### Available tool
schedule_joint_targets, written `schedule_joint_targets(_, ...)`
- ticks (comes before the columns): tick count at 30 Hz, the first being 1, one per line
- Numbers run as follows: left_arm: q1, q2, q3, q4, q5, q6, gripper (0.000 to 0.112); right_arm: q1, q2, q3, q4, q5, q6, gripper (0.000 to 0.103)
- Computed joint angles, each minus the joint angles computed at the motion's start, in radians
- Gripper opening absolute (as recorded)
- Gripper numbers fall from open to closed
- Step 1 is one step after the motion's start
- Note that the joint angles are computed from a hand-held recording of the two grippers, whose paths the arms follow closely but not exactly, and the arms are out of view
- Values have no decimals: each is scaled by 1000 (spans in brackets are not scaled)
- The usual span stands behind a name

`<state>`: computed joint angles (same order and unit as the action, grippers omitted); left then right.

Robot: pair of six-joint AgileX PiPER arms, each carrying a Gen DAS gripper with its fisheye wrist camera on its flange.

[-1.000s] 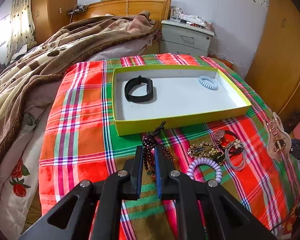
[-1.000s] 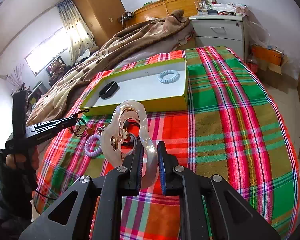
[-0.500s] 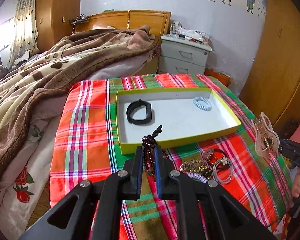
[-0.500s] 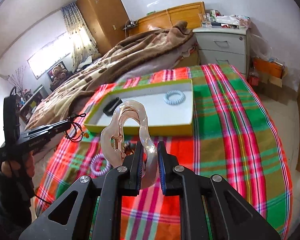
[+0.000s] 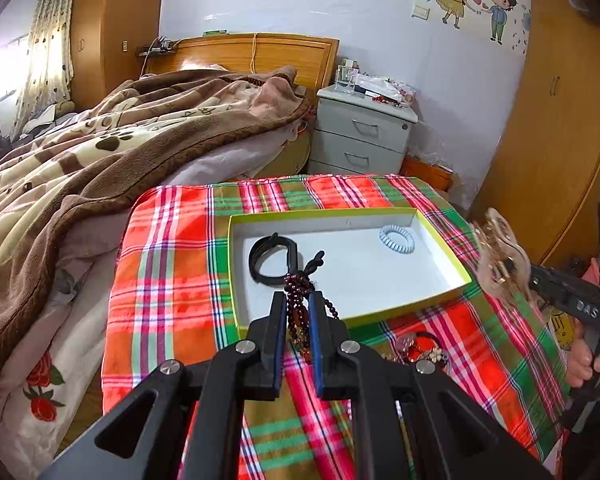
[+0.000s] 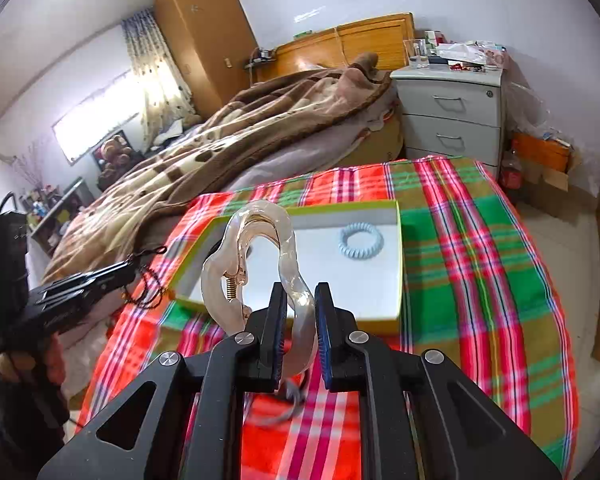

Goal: Organize jewelry
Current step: 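Carry the beaded bracelet and claw clip with both tools over the box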

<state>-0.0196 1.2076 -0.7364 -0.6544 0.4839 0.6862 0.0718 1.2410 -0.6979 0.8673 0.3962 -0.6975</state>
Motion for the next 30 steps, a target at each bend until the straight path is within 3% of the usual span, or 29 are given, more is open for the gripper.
schedule_joint_targets(8, -27, 137, -79, -38, -26, 5, 11, 65, 241, -202, -136, 1, 151, 15)
schedule_joint_targets(12, -42, 203, -112, -58, -36, 13, 11, 79, 360, -310, -152, 35, 176, 15)
schedule_joint_targets(17, -49, 274, -144, -67, -46, 8, 11, 117, 505, -463, -280, 81, 297, 15)
schedule_joint_targets(30, -37, 394, -191, -38, -68, -24, 11, 157, 671, -660, -440, 160, 443, 15)
